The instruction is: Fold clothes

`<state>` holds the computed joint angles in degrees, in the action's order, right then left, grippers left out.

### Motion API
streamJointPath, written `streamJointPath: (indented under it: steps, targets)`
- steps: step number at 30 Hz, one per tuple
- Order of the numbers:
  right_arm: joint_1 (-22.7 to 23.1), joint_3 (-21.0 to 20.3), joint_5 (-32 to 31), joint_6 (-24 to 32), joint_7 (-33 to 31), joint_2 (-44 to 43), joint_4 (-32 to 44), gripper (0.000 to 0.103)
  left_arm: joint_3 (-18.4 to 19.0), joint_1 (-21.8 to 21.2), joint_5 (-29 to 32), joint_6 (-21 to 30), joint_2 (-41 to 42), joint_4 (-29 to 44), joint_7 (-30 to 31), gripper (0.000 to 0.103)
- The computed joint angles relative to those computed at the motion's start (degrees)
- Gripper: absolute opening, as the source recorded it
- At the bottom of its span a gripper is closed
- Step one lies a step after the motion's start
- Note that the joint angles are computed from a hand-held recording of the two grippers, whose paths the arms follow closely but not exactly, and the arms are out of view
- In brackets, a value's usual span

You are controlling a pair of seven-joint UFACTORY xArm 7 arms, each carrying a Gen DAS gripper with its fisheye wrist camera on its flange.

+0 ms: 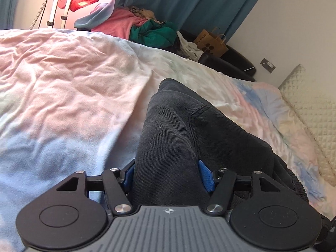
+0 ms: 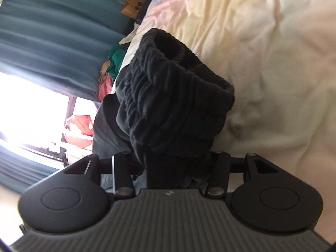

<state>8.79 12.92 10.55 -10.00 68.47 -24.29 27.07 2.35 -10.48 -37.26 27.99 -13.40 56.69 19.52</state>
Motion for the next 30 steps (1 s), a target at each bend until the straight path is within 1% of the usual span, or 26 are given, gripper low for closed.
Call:
streamJointPath:
  steps: [1, 2, 3, 4, 6, 9, 13, 17, 18, 19, 20, 21, 22, 23, 24, 26, 30]
  targets:
    - [-1.0, 0.7, -1.0, 2.7, 1.1, -1.4, 0.1, 0.058, -0.8, 1.0, 3.3, 0.8, -1.4, -0.3, -1.6, 0.063]
    - [-4.4, 3.8, -3.0, 7.8, 4.6, -4.4, 0.2, 0.066, -1.2, 1.7, 6.0, 1.3, -3.2, -0.9, -2.5, 0.063]
    - [-9.5, 9.2, -2.7, 13.7, 6.8, -7.6, 1.2, 0.067, -1.4, 2.1, 8.3, 1.9, -4.9, -1.4, -3.1, 0.063]
    - [-12.2, 12.4, -2.2, 17.2, 7.3, -10.5, 1.5, 0.067, -1.5, 2.5, 10.6, 2.5, -6.7, -1.9, -3.6, 0.064]
    - [-13.7, 14.3, -5.6, 23.0, 8.9, -15.2, 2.5, 0.067, -1.2, 3.0, 14.1, 4.7, -10.5, -2.6, -4.3, 0.065]
    - [-13.0, 14.7, -10.7, 30.0, 8.6, -21.2, 4.2, 0.067, -0.4, 3.0, 17.5, 8.6, -16.3, -2.7, -5.3, 0.07]
    - [-11.8, 14.1, -18.3, 37.3, 5.9, -26.9, 8.1, 0.067, 0.6, 3.0, 20.6, 14.5, -23.1, -1.0, -6.2, 0.075]
    - [-9.9, 12.4, -23.0, 40.8, 1.5, -29.9, 13.0, 0.067, 1.7, 1.6, 20.9, 18.9, -29.3, 1.3, -6.2, 0.085]
    - [-9.4, 12.4, -23.4, 41.7, 0.6, -30.6, 14.0, 0.067, 1.7, 1.5, 21.2, 19.9, -30.7, 1.9, -6.4, 0.089]
    - [-8.4, 12.1, -23.5, 42.6, -0.5, -31.1, 15.0, 0.068, 1.7, 1.3, 21.5, 20.9, -32.1, 2.6, -6.6, 0.092]
    - [-7.5, 12.0, -23.5, 43.5, -1.6, -31.6, 16.1, 0.071, 2.0, 0.9, 21.6, 22.4, -33.1, 3.4, -6.5, 0.094]
    - [-6.7, 11.9, -23.4, 44.3, -2.8, -32.0, 17.2, 0.075, 2.4, 0.0, 21.4, 24.1, -34.5, 4.0, -6.0, 0.094]
    - [-6.0, 11.8, -23.3, 45.2, -4.1, -32.3, 18.3, 0.082, 2.9, -0.9, 21.0, 25.8, -35.9, 4.7, -5.6, 0.094]
    - [-5.3, 11.8, -23.2, 46.1, -5.3, -32.6, 19.5, 0.086, 2.7, -1.0, 21.1, 26.1, -37.8, 4.2, -5.4, 0.096]
    - [-4.7, 12.3, -23.2, 47.6, -6.7, -32.9, 20.6, 0.085, 2.3, -0.7, 21.4, 25.9, -39.9, 3.3, -5.4, 0.102]
    - [-3.8, 13.2, -23.1, 50.6, -9.3, -33.4, 22.8, 0.085, 1.6, -0.7, 22.0, 25.8, -43.9, 1.7, -5.3, 0.103]
    - [-4.2, 16.5, -23.0, 54.8, -10.9, -35.9, 24.3, 0.085, 1.0, -0.5, 23.2, 28.5, -50.1, -1.1, -6.4, 0.103]
